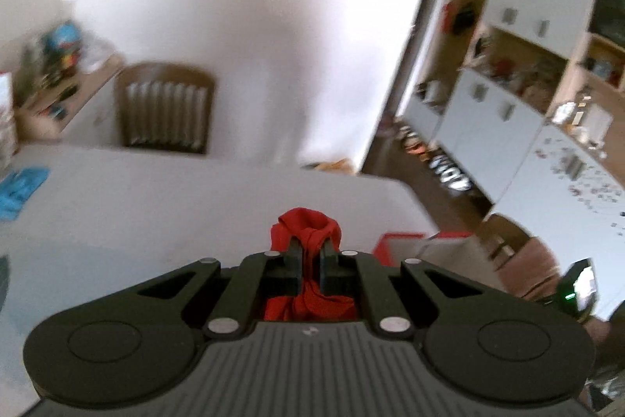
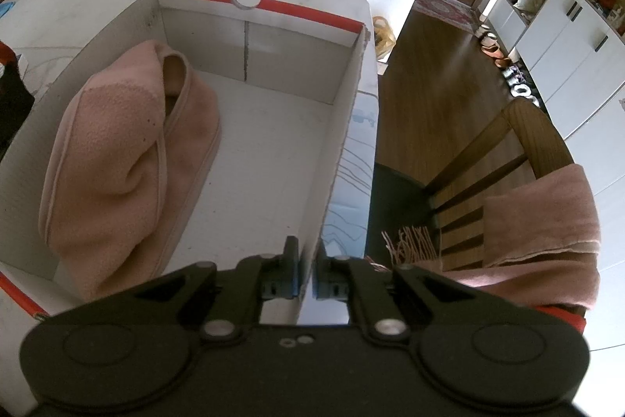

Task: Organize objects
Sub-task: 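Lift the red cloth with the left tool and carry it over the box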

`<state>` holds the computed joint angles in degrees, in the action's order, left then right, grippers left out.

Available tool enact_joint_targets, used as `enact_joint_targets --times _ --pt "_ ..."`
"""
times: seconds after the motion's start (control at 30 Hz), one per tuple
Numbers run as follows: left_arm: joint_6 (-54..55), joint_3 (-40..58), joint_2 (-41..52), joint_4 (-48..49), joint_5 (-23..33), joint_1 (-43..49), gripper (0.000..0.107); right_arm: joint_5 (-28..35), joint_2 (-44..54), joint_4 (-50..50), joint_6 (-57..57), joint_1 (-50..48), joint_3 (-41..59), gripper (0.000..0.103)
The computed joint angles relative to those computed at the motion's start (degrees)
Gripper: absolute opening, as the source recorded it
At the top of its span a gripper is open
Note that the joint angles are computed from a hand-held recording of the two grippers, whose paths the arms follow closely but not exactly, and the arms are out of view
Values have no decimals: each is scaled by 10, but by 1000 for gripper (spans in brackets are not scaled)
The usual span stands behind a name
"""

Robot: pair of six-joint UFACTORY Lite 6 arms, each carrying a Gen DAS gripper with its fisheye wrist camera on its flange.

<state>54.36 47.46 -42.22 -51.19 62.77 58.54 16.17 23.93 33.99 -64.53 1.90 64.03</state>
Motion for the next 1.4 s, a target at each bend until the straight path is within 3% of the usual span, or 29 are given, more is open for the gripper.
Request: enact_joint_targets --times 0.1,0.37,0.6,0.7,1.23,1.4 --pt "-62 28 2 12 -48 -113 6 0 0 1 -3 0 0 5" --pt "-269 113 76 117 -251 -491 6 0 2 13 -15 -2 0 5" --pt "-374 193 187 199 -355 -693 6 0 2 22 -24 -3 -1 5" --pt "-406 195 229 229 -386 -739 6 -2 2 23 -24 -1 -2 5" --pt "-185 86 465 18 -483 -742 6 6 4 40 -44 -9 1 5" --pt "-198 86 540 38 -496 -762 6 3 3 38 -43 -6 -1 5"
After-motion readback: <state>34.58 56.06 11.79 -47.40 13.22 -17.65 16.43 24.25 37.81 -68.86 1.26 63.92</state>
